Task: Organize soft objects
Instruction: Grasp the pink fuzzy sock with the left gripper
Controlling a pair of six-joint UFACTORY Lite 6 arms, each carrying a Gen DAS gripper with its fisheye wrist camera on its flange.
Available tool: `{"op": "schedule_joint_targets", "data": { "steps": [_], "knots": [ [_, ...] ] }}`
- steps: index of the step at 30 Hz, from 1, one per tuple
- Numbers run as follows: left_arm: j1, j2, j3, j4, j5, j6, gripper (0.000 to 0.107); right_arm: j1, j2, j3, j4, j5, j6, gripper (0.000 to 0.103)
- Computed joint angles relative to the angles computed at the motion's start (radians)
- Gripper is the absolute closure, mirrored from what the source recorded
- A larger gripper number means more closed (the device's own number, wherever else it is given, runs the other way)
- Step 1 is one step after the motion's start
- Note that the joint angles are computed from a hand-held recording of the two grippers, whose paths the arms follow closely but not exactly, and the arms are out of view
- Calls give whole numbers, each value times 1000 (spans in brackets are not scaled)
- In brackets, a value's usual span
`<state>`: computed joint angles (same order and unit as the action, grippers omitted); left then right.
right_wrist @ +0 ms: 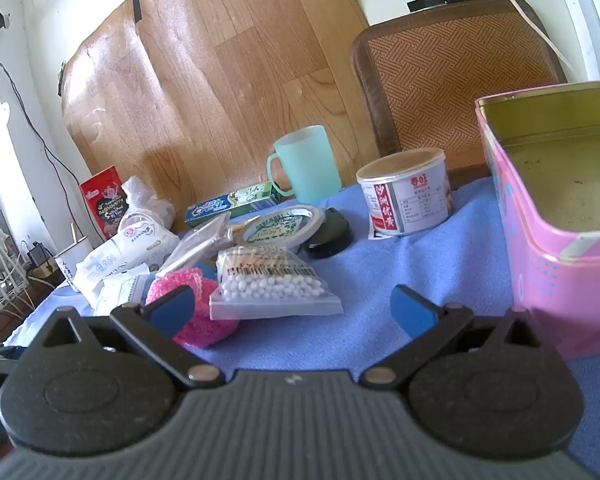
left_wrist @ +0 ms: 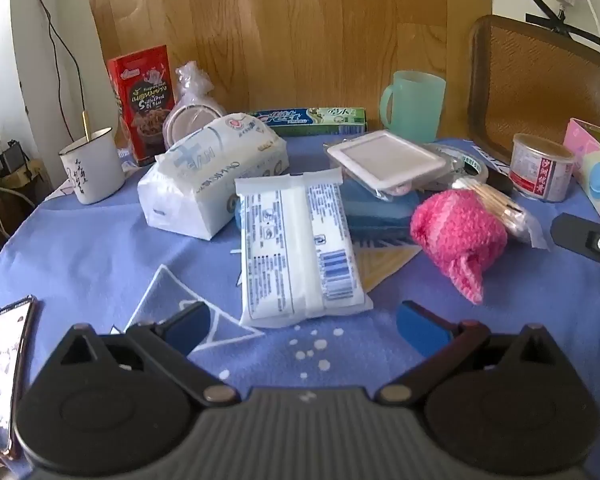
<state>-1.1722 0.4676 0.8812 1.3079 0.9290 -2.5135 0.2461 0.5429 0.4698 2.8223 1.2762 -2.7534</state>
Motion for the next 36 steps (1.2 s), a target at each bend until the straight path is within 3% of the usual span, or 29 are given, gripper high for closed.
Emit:
{"op": "schedule_joint_targets", "data": {
  "steps": [22, 27, 29, 32, 36],
  "knots": [
    [56, 14, -8, -11, -107, 15, 4, -4, 13, -2, -1, 10, -7, 0],
    [31, -61, -182, 233, -128, -246, 4, -26, 41, -27, -61, 108, -70, 5],
    [23, -122, -249, 286, -141, -311, 9, 3, 23, -51, -74, 123, -129, 26],
    [71, -296, -403, 511, -160, -538, 31, 10, -2, -44, -143, 62, -220, 36],
    [147, -402, -444, 753, -161, -617, 33, 114, -33, -2, -106, -47, -331, 39]
  ]
}}
